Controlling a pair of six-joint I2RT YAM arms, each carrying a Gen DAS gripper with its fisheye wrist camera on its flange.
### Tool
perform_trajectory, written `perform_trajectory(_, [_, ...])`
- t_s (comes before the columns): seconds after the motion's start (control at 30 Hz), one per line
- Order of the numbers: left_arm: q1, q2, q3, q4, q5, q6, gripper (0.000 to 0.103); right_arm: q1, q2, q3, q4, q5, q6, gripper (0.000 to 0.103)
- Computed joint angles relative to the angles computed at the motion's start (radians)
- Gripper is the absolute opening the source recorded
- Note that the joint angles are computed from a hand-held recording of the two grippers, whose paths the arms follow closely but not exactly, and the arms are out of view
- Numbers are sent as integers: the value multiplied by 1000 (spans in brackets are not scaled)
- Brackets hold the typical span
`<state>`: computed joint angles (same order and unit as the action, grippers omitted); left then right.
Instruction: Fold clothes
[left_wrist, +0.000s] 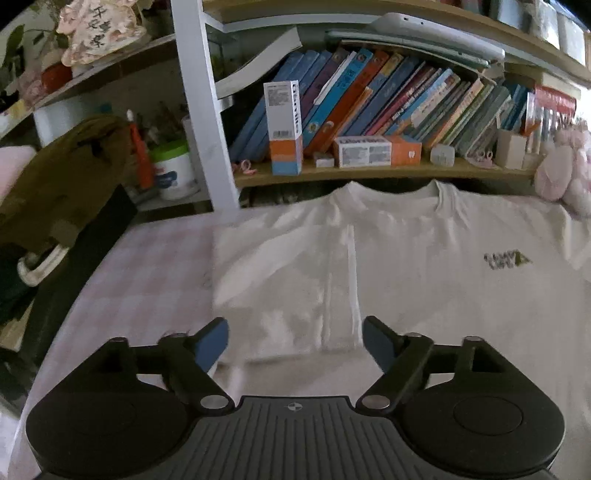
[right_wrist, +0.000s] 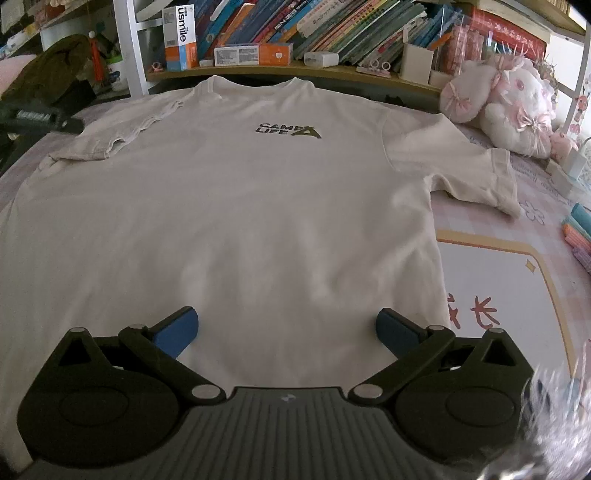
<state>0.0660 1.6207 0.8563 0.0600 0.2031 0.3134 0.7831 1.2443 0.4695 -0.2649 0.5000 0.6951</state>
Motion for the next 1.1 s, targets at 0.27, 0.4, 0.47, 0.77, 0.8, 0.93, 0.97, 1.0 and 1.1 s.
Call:
perform_trajectory(0.27, [6, -81, -106, 17, -41, 62, 87, -9, 8, -1, 23, -3, -18, 103])
perform_trajectory(0.4, [0, -85, -115, 21, -56, 66, 87, -7, 11, -2, 28, 0, -18, 103])
perform_trajectory(0.47, [-5, -80, -117, 26, -66, 76, 87, -5, 11, -3, 31, 3, -16, 103])
perform_trajectory(0.77, [-37, -29, -154, 168, -89, 104, 70, 11, 17, -12, 47, 22, -2, 103])
perform_trajectory(0.8, [-49, -16, -146, 170, -101, 111, 67, 13, 16, -12, 47, 24, -1, 103])
perform_trajectory(0.93, [-106, 52, -115, 193, -152, 169, 53, 10, 14, -13, 47, 22, -3, 103])
perform_trajectory(0.97, [-119, 70, -105, 196, -163, 192, 51, 9, 14, -13, 47, 21, -5, 103])
perform_trajectory(1.0, [-131, 83, -95, 196, -172, 211, 51, 8, 13, -13, 46, 19, -6, 103])
perform_trajectory(1.1, [-161, 114, -69, 197, -189, 253, 51, 8, 11, -13, 45, 20, -6, 103])
